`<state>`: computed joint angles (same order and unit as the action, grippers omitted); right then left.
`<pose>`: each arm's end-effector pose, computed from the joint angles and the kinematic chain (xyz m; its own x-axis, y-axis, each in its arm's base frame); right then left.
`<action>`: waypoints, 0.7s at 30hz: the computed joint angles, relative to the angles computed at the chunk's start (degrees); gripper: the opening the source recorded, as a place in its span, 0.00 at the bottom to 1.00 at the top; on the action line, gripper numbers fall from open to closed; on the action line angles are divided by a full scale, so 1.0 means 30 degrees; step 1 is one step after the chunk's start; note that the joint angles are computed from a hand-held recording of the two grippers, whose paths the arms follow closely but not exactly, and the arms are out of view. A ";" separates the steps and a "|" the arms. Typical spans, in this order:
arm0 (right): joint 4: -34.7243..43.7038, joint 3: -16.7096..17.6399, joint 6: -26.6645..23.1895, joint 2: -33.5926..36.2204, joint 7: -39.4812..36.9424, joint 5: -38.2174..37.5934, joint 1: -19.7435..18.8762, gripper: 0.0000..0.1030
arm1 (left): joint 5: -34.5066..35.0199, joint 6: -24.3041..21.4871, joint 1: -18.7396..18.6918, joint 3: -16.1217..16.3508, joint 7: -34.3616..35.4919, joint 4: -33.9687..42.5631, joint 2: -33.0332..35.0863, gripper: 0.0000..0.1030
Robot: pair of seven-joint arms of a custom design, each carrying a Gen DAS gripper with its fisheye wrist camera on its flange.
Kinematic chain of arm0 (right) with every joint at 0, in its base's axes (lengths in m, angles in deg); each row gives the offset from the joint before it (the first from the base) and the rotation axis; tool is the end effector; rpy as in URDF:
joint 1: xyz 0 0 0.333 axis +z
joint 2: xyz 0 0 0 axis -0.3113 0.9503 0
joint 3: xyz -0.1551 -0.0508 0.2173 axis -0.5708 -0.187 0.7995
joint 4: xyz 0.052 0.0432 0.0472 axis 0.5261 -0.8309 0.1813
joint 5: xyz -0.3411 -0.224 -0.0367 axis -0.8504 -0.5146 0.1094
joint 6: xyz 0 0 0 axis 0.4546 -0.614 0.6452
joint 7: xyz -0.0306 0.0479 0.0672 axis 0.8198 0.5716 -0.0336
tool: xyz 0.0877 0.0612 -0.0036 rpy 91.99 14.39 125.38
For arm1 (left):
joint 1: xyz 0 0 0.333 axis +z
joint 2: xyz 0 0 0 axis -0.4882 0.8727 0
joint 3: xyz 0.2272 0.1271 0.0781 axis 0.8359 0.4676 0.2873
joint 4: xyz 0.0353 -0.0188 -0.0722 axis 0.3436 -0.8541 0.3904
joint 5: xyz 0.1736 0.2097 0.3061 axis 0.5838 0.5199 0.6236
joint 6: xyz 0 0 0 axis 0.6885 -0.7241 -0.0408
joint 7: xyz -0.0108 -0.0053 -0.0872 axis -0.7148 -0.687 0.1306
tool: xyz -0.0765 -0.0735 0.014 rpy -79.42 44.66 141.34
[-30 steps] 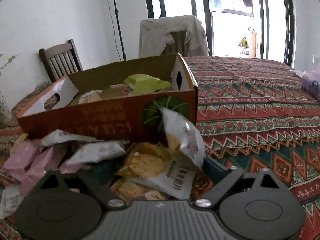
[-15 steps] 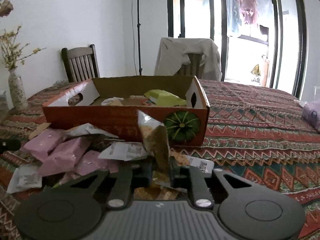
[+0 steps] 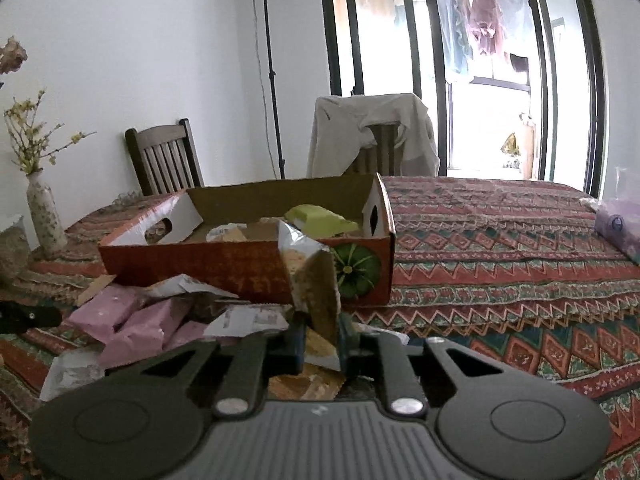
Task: Organize snacks
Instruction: 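Grasp the white chip packet with the left gripper while the right gripper holds its packet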
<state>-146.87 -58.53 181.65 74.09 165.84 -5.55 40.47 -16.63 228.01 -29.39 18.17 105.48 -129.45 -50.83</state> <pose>0.6548 0.2577 0.3688 0.0607 -0.9915 -0.1153 -0.4727 0.0732 -0.8782 0.6791 -0.0906 0.3826 0.0047 -0.9809 0.1946 -0.5912 -0.1597 -0.7906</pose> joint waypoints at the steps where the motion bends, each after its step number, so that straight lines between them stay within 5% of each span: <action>1: -0.0020 -0.0070 0.0073 0.0016 -0.0012 0.0003 0.0066 0.15 | 0.0096 -0.0087 -0.0244 0.0280 -0.0124 0.0090 0.0029 1.00; 9: 0.0122 -0.0657 0.0087 0.0368 -0.0130 0.0507 0.0522 0.15 | 0.1168 -0.1115 -0.1107 0.1380 -0.0305 0.2389 0.1324 1.00; 18: 0.0082 -0.1780 -0.0162 0.0853 0.0507 0.0687 0.1327 0.15 | -0.0782 -0.5251 0.0554 -0.1258 0.3736 1.0027 0.6370 1.00; 21: 0.0040 -0.2075 -0.0197 0.0958 0.0795 0.0583 0.1501 0.15 | -0.3241 -0.6168 0.2244 -0.3676 0.6227 1.1343 0.7509 0.91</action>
